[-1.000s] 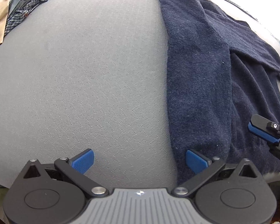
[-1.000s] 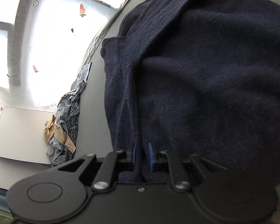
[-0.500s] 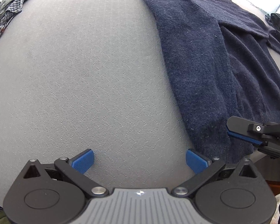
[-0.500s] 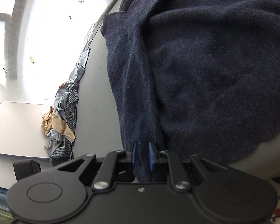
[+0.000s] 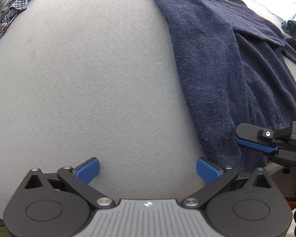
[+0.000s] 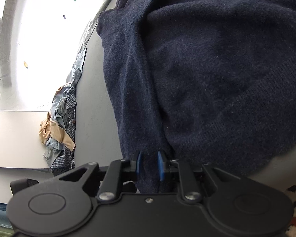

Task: Fold clothes
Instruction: 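Grasp the folded sweater edge with the right gripper and tuck it straight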

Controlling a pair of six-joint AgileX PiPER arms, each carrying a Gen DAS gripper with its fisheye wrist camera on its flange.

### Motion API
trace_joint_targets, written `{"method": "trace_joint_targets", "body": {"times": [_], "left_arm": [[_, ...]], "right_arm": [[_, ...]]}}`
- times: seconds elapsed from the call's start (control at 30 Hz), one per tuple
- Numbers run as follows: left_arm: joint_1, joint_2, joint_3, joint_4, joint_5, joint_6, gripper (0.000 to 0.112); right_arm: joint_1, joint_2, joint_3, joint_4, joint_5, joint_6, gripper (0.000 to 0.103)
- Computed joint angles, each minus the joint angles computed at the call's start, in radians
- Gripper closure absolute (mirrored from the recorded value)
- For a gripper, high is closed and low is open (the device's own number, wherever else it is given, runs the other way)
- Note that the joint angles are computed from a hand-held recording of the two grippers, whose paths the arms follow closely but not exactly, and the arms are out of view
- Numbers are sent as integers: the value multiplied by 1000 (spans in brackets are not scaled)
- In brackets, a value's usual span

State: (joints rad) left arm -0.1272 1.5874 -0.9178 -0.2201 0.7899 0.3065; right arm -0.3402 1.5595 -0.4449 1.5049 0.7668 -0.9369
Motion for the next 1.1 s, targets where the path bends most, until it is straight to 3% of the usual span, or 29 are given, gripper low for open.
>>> {"method": "trace_joint_targets", "body": {"times": [0.17,0.5,0.57,0.63,0.87,1.0,1.1], "left_arm": [[-17,13,-21,30,4,-31,9],[-46,34,-53,72,24,-57,9],[-45,39,-62,71,31,-55,9],[-45,46,-73,71,38,-60,9],[-64,72,-115,102,58,-140,9],[-82,93,-150,140,77,-204,9],[-100,100,-165,183,93,-250,9]], "right_arm": [[-26,-58,8,-85,-50,60,79],[-51,-11,14,-53,8,-13,78],[-65,0,18,-42,30,-50,83],[-61,6,25,-15,30,-65,97],[-151,-83,50,-20,91,-131,99],[-168,-164,17,-95,52,-91,99],[-149,-188,-9,-167,-25,-60,99]]}}
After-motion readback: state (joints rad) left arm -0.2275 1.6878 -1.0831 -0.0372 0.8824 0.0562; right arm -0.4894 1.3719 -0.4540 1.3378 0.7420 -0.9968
